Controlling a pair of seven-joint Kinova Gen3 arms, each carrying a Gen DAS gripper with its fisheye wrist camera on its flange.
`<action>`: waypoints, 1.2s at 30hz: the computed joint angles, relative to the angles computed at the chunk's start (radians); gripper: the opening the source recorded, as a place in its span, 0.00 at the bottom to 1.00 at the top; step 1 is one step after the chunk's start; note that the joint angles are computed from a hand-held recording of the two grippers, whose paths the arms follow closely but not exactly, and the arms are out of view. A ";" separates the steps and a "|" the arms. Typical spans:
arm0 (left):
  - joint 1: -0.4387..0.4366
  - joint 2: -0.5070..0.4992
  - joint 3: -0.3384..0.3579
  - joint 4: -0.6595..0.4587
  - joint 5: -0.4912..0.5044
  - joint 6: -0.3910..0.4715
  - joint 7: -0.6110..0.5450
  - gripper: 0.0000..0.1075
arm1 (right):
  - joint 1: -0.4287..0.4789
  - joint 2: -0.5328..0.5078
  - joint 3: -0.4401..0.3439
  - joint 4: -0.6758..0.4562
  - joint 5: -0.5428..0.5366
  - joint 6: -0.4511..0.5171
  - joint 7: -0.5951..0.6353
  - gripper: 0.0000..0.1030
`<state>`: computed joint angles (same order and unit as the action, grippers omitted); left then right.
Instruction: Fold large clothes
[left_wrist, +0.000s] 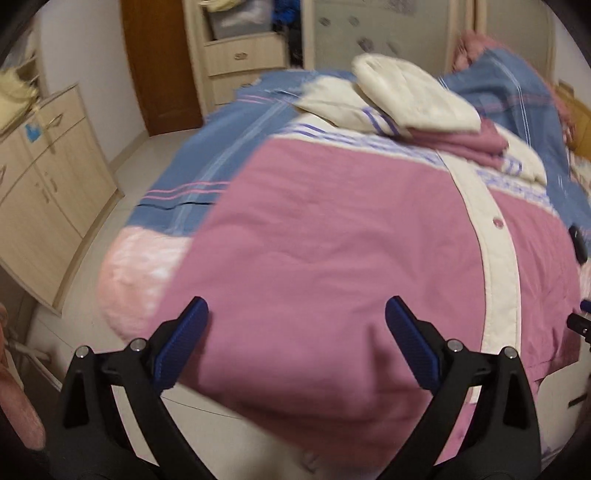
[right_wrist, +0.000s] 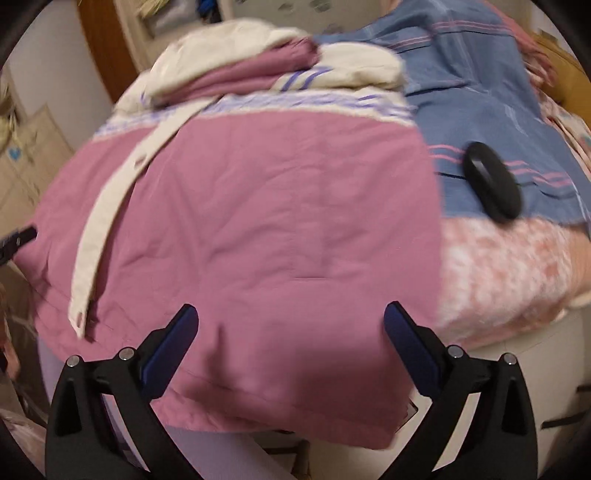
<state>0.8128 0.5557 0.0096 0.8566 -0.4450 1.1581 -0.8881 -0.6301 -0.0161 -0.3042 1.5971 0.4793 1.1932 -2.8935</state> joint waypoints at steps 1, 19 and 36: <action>-0.023 -0.037 -0.008 0.046 0.027 -0.024 0.024 0.91 | 0.011 -0.041 0.009 0.042 -0.010 -0.031 -0.027 0.98; -0.607 -0.168 0.325 0.507 0.759 -0.484 -0.107 0.30 | -0.106 -0.285 0.470 0.559 -0.726 -0.693 0.248 0.24; -0.870 -0.073 0.694 0.414 1.268 -0.744 -0.715 0.10 | -0.006 -0.411 0.551 0.413 -0.993 -0.900 0.803 0.10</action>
